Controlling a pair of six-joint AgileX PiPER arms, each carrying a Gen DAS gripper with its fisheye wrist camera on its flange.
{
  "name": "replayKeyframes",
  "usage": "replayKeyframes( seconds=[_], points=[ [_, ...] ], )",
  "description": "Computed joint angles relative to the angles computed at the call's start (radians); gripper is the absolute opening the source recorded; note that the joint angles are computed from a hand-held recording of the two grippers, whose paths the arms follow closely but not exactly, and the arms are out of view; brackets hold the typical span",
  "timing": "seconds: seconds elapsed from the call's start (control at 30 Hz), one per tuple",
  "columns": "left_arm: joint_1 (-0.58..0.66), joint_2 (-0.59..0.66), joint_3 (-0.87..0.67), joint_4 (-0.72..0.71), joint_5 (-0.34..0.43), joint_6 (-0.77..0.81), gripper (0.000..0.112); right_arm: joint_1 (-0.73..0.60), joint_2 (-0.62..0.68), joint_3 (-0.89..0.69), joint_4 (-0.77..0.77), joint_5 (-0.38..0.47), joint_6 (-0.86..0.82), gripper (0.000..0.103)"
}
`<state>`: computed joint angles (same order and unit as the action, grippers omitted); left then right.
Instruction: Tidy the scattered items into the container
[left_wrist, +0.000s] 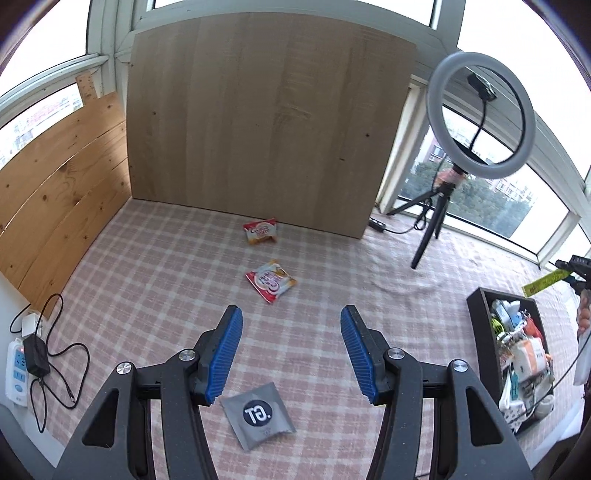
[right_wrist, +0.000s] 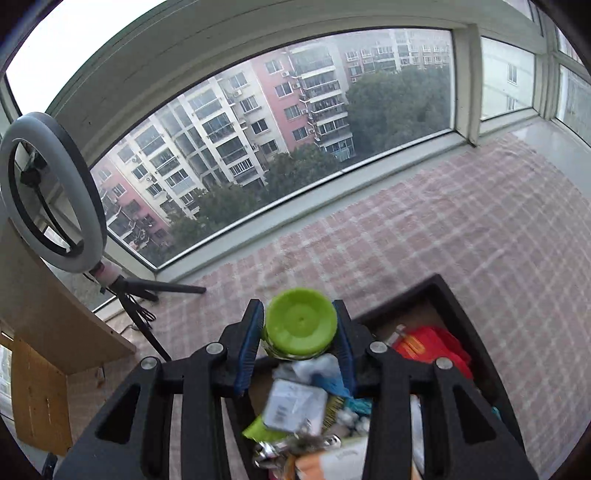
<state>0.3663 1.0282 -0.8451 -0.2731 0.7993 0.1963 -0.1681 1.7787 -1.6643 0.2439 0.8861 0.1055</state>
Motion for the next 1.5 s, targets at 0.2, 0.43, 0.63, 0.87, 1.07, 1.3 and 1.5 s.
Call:
replayKeyframes(
  seconds=[0.2,0.43,0.63,0.87,1.07,1.3,1.5],
  points=[
    [-0.066,-0.032,0.009,0.030,0.014,-0.039,0.053,-0.091,-0.053,0.105,0.078,0.048,-0.156,0.037],
    [-0.089,-0.045,0.025,0.038,0.019,-0.056,0.053,-0.121,-0.189,0.266,0.009,0.052,-0.171,0.051],
    [-0.006,-0.052,0.051,-0.001,0.044,0.024,0.053,-0.076,-0.228,0.279,-0.019,0.077,-0.176,0.051],
    [0.222,-0.003,0.069,-0.033,0.072,0.193,0.053,0.129,-0.224,0.278,-0.087,0.055,-0.176,0.054],
    [0.346,0.061,0.125,-0.073,0.048,0.296,0.053,0.355,-0.161,0.252,-0.081,0.013,-0.182,0.055],
    [0.354,0.019,0.294,-0.139,0.052,0.363,0.056,0.634,0.031,0.102,-0.063,0.032,-0.185,0.059],
    [0.036,-0.111,0.420,0.078,-0.060,0.081,0.062,0.801,0.312,-0.274,-0.052,0.190,-0.192,0.062]
  ],
)
